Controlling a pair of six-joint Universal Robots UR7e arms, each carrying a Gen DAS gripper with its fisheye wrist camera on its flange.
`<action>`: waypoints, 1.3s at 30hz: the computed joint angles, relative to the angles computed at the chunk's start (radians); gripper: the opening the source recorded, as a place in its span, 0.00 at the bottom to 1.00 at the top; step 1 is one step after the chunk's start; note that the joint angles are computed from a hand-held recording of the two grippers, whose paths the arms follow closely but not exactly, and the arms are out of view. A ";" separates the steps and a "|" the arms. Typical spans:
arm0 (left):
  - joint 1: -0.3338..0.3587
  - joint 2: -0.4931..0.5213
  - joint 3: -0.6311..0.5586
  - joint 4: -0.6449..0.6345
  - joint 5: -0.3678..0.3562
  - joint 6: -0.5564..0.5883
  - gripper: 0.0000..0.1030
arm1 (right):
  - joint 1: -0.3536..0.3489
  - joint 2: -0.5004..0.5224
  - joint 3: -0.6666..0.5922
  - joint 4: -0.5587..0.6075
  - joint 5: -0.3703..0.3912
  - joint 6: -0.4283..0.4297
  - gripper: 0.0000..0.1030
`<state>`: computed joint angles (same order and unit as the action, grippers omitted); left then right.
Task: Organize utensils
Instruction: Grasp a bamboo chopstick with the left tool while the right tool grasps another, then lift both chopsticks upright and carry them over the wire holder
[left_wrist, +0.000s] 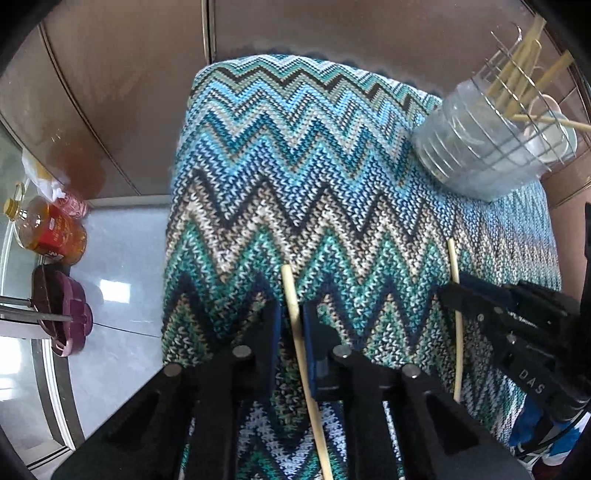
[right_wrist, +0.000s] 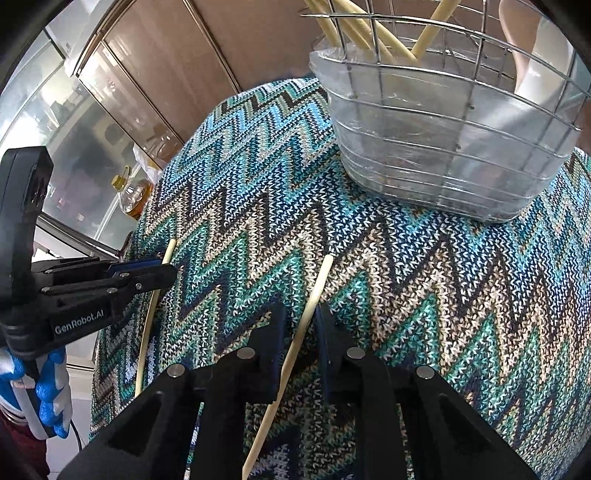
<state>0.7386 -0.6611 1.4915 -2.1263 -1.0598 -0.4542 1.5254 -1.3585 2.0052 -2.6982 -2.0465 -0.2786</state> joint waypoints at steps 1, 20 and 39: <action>-0.005 0.001 0.003 -0.002 0.007 0.001 0.08 | 0.000 0.002 -0.004 0.006 -0.001 0.002 0.12; -0.209 -0.211 0.328 -0.280 0.146 -0.055 0.05 | 0.046 -0.182 0.139 -0.082 0.155 -0.101 0.05; -0.385 -0.356 0.475 -0.414 0.312 -0.050 0.05 | 0.152 -0.456 0.338 -0.203 0.209 -0.139 0.05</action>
